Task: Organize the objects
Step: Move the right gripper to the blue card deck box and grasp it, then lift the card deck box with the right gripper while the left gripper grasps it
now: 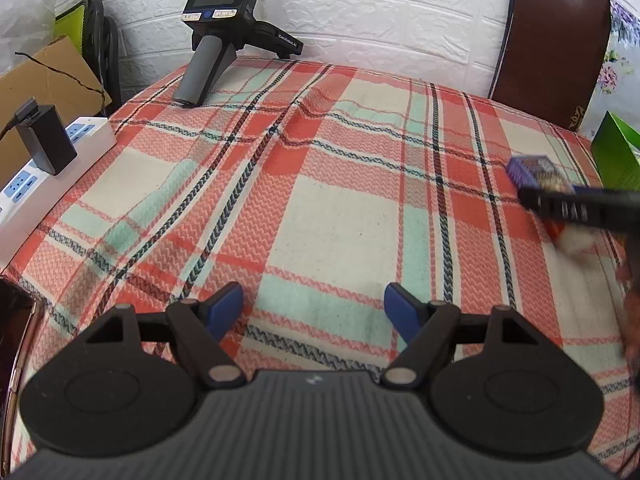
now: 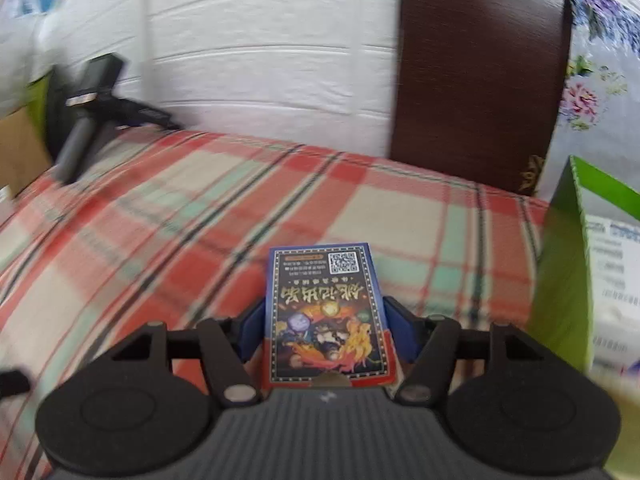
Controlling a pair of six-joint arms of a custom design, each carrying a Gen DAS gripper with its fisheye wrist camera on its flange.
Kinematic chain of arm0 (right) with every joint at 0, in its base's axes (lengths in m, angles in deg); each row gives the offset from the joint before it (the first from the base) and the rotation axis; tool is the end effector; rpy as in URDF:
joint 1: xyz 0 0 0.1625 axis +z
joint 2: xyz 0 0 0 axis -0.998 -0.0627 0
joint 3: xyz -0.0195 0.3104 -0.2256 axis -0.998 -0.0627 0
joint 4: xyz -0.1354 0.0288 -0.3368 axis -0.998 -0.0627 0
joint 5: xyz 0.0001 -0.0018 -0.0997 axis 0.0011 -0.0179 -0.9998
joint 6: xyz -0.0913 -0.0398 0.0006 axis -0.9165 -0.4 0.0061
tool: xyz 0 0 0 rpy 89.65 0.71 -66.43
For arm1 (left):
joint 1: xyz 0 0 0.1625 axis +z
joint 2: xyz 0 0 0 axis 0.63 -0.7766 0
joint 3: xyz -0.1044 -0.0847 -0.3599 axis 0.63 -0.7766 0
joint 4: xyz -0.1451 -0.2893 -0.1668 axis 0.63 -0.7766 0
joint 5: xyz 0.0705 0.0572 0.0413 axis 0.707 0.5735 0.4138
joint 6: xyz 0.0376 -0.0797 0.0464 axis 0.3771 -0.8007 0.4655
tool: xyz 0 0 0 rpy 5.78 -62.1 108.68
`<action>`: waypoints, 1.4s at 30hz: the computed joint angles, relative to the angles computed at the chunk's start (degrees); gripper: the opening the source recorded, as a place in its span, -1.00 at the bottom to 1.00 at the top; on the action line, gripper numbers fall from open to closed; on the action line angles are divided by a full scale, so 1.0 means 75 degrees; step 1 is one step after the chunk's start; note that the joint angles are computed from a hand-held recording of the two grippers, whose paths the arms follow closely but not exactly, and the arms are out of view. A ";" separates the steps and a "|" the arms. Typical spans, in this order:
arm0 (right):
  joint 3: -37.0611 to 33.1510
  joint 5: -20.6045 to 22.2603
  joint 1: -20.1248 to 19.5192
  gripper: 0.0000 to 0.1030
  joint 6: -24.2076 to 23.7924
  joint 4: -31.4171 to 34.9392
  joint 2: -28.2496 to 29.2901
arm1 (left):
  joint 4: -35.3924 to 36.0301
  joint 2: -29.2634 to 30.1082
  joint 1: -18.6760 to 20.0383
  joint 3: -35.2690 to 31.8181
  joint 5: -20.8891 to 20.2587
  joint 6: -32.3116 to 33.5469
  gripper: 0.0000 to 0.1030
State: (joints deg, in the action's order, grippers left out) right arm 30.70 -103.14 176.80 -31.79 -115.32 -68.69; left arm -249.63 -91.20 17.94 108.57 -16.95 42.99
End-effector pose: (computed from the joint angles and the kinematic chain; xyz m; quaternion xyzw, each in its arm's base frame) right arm 0.0836 -0.6796 0.1772 0.0979 -0.8278 0.4058 0.3750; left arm -0.2196 -0.7056 0.0386 0.2669 0.8694 -0.2841 0.3036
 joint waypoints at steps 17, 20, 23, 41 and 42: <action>0.4563 0.1299 0.0274 0.74 0.0074 -0.2496 -0.1460 | -0.0654 -0.0490 -0.0459 0.1139 0.0370 0.0204 0.54; 0.4794 0.1311 0.0243 0.74 0.0075 -0.2796 -0.1487 | -0.0755 -0.0556 -0.0550 0.1320 0.0448 0.0207 0.54; 0.4797 0.1274 0.0263 0.75 -0.0061 -0.2965 -0.1377 | -0.0740 -0.0611 -0.0611 0.1464 0.0498 0.0159 0.54; 0.4620 0.1643 0.0192 0.16 -0.0675 -0.3021 -0.1142 | 0.1751 -0.0781 -0.0273 0.1014 -0.2450 -0.1618 -0.04; 0.4623 0.1685 0.0180 0.15 -0.0633 -0.3028 -0.1151 | 0.1829 -0.0771 -0.0264 0.0961 -0.2587 -0.1639 -0.15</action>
State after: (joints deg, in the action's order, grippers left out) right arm 65.37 -90.50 178.15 -36.54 -138.03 -77.33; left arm -235.91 -96.99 15.96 115.78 -36.36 30.70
